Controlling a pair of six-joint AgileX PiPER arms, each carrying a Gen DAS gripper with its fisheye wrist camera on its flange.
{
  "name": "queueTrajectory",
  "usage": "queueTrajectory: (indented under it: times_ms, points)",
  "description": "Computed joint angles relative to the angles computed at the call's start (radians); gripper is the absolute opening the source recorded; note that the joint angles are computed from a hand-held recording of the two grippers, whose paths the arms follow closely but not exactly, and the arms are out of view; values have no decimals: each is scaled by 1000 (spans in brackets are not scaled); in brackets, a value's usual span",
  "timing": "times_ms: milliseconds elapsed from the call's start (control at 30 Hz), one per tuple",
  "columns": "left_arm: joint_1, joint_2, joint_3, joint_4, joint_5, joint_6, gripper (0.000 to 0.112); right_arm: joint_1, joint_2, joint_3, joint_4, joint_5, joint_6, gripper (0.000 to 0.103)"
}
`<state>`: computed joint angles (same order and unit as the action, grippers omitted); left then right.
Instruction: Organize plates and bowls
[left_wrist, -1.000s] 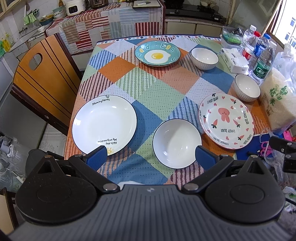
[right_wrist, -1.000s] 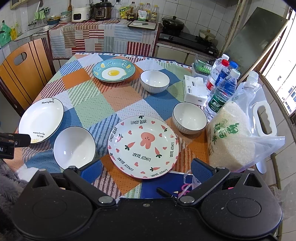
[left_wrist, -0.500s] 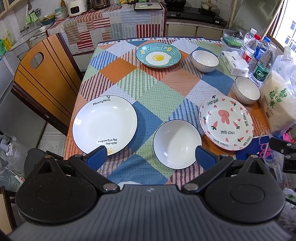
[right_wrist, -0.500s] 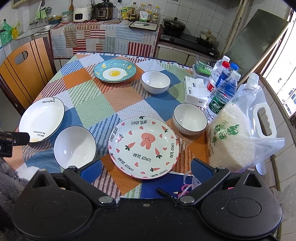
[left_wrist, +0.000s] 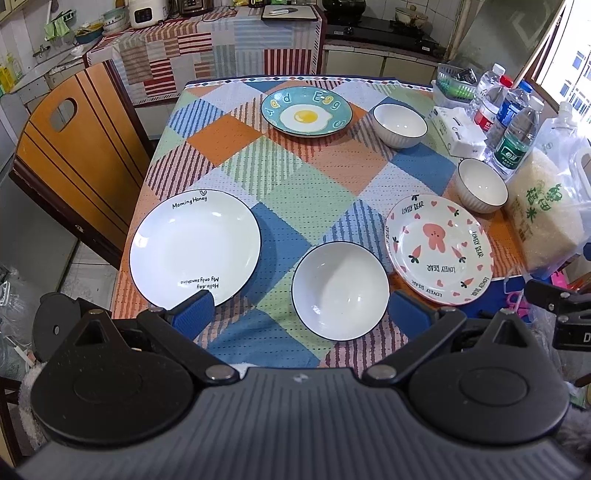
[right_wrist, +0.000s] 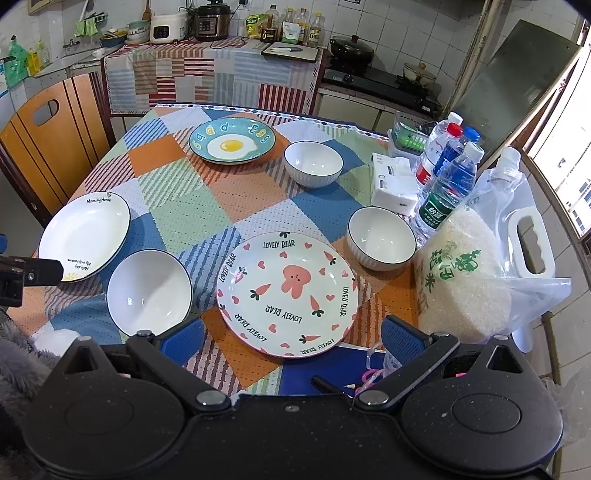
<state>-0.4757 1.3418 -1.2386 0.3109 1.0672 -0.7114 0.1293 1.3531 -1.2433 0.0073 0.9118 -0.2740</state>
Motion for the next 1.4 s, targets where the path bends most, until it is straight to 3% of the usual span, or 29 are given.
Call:
queueTrajectory:
  times_ms: [167, 367, 500, 600, 667, 833, 900, 1133, 1300, 1400]
  points:
    - [11, 12, -15, -8, -12, 37, 101, -31, -2, 8, 63, -20, -66, 103]
    - [33, 67, -64, 24, -46, 89, 100, -141, -75, 134, 357, -218, -446, 103]
    - [64, 123, -83, -8, -142, 177, 101, -317, 23, 95, 719, -87, -805, 103]
    - [70, 193, -117, -28, -190, 218, 102, -423, 61, 171, 1006, -88, -1097, 103]
    - [81, 250, -152, -73, -209, 252, 101, -457, 104, 197, 1119, -92, -1223, 103]
    - [71, 404, -246, -123, -245, 329, 98, -474, 271, 123, 1095, -115, -1112, 101]
    - [65, 465, -282, -131, -251, 351, 95, -474, 335, 94, 1070, -120, -1061, 94]
    - [110, 685, -475, -278, -182, 454, 73, -432, 505, 5, 916, -184, -861, 84]
    - [130, 773, -539, -318, -179, 473, 58, -429, 592, -47, 858, -174, -804, 67]
    - [148, 804, -536, -374, -202, 491, 52, -433, 638, -77, 823, -168, -774, 64]
